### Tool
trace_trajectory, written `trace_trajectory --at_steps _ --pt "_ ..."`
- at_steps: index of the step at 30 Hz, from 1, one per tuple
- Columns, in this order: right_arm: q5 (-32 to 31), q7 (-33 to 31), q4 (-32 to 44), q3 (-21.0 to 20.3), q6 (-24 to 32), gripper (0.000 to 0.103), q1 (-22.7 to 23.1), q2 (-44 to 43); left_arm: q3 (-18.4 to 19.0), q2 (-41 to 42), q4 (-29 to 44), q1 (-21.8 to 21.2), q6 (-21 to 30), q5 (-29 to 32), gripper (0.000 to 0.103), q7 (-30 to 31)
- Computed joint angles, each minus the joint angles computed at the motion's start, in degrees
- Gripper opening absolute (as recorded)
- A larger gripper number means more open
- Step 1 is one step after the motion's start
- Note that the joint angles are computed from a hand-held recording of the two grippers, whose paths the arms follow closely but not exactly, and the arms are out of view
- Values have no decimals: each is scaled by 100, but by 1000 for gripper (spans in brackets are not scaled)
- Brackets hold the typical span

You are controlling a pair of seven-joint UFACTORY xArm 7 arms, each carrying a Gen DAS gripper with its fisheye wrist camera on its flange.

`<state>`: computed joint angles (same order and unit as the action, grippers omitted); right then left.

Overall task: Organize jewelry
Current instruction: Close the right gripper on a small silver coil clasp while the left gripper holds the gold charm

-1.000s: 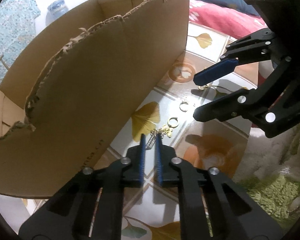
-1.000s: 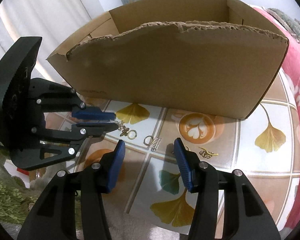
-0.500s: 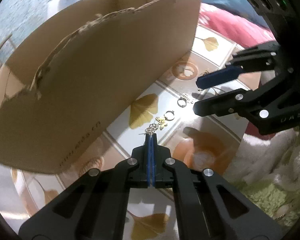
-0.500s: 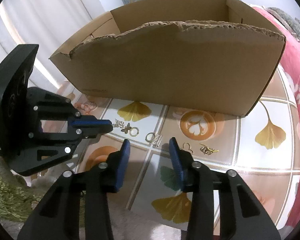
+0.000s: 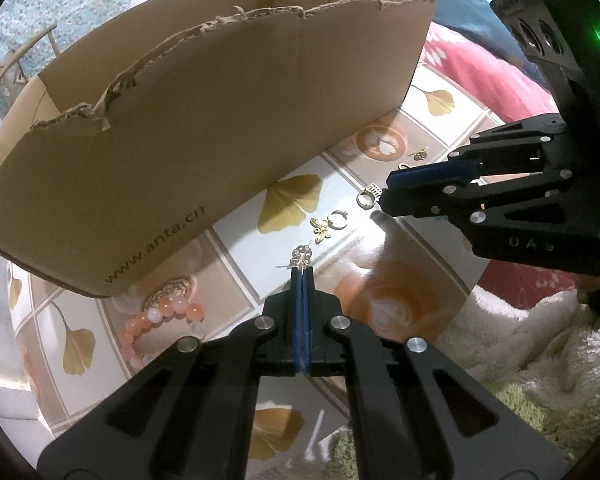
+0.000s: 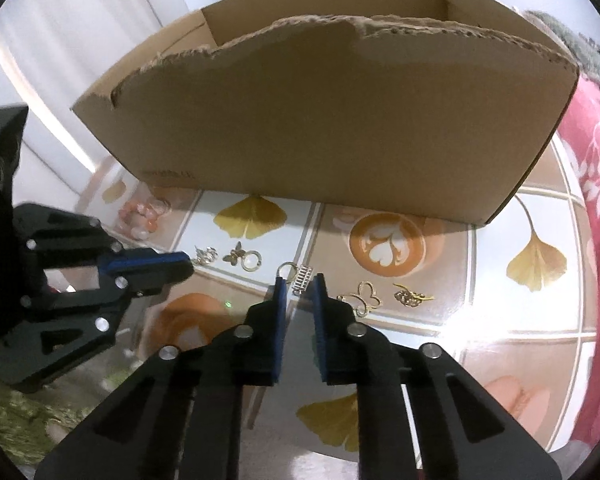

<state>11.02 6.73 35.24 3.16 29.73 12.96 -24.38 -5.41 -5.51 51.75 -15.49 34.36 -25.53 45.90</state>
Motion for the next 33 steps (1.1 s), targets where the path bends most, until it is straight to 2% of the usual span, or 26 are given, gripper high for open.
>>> trace_trajectory --at_steps 4,14,19,23,28,31,33 --pt "-301 87 22 128 41 9 -111 14 3 22 19 4 4 -11 0 41" --pt "-397 39 203 144 -28 9 -98 252 -29 68 50 0 14 -3 0 21" --pt "-990 449 226 389 32 9 -349 247 -34 80 55 2 19 17 1 10" --pt "-935 557 207 240 56 9 -349 220 -38 72 58 -1 28 15 1 -1" --pt "-581 304 170 61 -19 10 -174 153 -37 80 66 -1 34 20 1 23" --pt "-713 165 177 123 1 13 -192 157 -36 86 74 1 41 15 1 32" --pt "-831 78 232 165 3 22 -217 205 -39 81 68 1 36 17 1 29"
